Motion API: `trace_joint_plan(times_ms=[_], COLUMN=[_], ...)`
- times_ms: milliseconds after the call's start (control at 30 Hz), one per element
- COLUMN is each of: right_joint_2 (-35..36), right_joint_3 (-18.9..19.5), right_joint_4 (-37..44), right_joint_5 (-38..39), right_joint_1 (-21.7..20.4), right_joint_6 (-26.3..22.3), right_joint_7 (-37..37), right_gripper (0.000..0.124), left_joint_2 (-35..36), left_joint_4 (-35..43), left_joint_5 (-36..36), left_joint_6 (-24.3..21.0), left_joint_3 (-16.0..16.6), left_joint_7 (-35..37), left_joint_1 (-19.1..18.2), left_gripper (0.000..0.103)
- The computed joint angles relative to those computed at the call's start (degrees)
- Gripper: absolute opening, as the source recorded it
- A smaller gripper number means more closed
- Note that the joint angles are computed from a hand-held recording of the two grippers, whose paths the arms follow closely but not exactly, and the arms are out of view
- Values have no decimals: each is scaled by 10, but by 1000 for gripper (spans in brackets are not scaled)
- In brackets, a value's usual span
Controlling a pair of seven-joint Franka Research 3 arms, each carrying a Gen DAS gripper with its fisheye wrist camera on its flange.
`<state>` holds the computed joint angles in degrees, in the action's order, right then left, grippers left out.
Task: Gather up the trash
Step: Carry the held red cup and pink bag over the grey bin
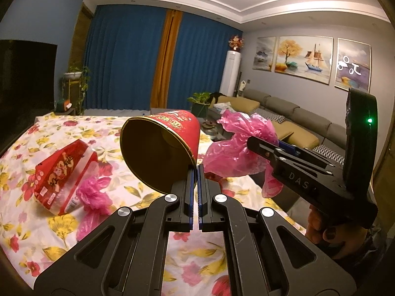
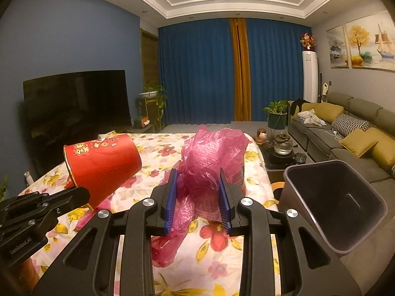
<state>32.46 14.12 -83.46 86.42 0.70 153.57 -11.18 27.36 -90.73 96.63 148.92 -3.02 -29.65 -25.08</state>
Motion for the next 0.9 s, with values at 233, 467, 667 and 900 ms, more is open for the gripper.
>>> trace_joint_plan(times_ms=[233, 467, 667, 900], right_joint_2=[-3, -4, 9, 48], right_joint_3=[-2, -9, -14, -15], right_joint_4=[0, 3, 26, 88], right_joint_5=[17, 35, 43, 26], right_joint_1=[-7, -13, -25, -40], right_joint_6=[9, 16, 24, 49], right_joint_7=[-14, -23, -18, 22], right_gripper=[31, 31, 31, 31], left_joint_2=[36, 80, 135, 228], left_joint_4=[55, 123, 209, 351], left_joint_5=[-25, -58, -108, -208], left_joint_6=[10, 29, 56, 75], left_joint_3=[7, 29, 52, 59], left_joint_7=[43, 95, 154, 273], left_joint_1=[-9, -29, -44, -48], left_gripper=[1, 1, 1, 1])
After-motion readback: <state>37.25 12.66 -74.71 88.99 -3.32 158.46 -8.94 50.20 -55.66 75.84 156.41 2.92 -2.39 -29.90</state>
